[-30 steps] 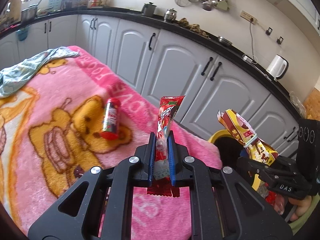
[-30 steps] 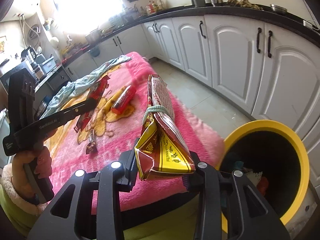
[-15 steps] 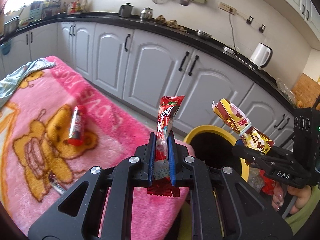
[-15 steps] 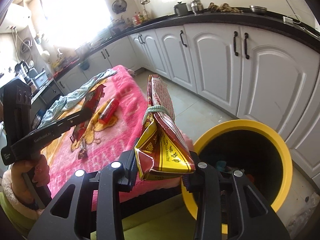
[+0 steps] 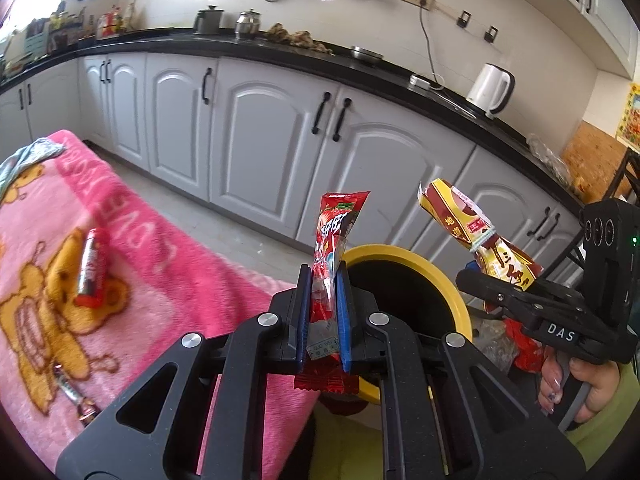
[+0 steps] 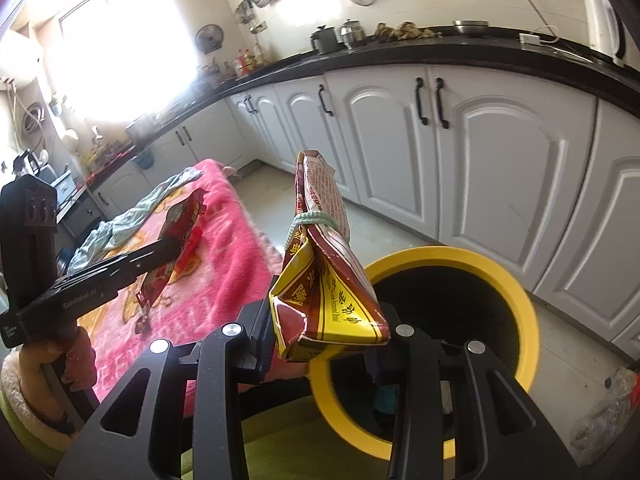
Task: Collect trash
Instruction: 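Lift the red candy bar and yellow wrapper and carry both over the bin, then open the left tool over the bin while the right tool releases the yellow wrapper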
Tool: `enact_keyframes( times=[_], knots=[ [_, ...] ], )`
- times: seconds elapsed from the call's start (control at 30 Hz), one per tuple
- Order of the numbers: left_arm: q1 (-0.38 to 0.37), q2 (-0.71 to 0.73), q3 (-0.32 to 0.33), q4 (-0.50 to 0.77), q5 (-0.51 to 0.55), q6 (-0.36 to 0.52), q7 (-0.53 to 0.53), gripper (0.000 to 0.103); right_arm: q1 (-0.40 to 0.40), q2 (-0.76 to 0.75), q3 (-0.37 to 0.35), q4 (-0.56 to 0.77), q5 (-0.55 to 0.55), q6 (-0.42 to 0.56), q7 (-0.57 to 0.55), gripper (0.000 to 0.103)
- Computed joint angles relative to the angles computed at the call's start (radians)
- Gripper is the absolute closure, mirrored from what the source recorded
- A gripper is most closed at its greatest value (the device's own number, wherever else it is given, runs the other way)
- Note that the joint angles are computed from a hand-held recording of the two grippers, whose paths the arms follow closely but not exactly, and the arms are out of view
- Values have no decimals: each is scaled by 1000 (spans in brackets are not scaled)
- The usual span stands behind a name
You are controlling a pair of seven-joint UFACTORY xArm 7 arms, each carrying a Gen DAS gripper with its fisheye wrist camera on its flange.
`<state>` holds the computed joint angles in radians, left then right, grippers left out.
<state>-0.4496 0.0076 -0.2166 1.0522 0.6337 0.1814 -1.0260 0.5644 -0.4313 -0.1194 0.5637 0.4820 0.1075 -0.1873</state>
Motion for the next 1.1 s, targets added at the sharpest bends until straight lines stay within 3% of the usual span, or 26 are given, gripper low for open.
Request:
enact_keyframes(
  times=[0.27,0.47,0.63,0.73,0.8,0.87,0.93,1.1],
  knots=[
    [-57,84,16,77,-10,5,19,96,-57,-30,-8,-50,-31,-15,26,73],
    [-105,197,36,151,-113,-8,110,95,-135,22,29,-62,-96,-35,80,73],
    [-124,302,26,225,-253,-3,232,94,-55,74,-80,-60,-31,-38,46,72],
    [-129,351,19,260,-335,-4,293,93,-68,85,-87,-59,4,-31,44,66],
    [-150,372,38,278,-364,2,309,82,-88,83,-80,-64,20,-32,48,60],
    [-161,386,47,288,-398,4,329,62,-80,74,-95,-73,46,-46,38,55],
    [-185,393,69,295,-411,16,328,58,-94,73,-92,-72,49,-50,44,49],
    [-238,342,139,243,-374,18,268,33,-184,63,-43,-86,9,-81,126,37]
  ],
)
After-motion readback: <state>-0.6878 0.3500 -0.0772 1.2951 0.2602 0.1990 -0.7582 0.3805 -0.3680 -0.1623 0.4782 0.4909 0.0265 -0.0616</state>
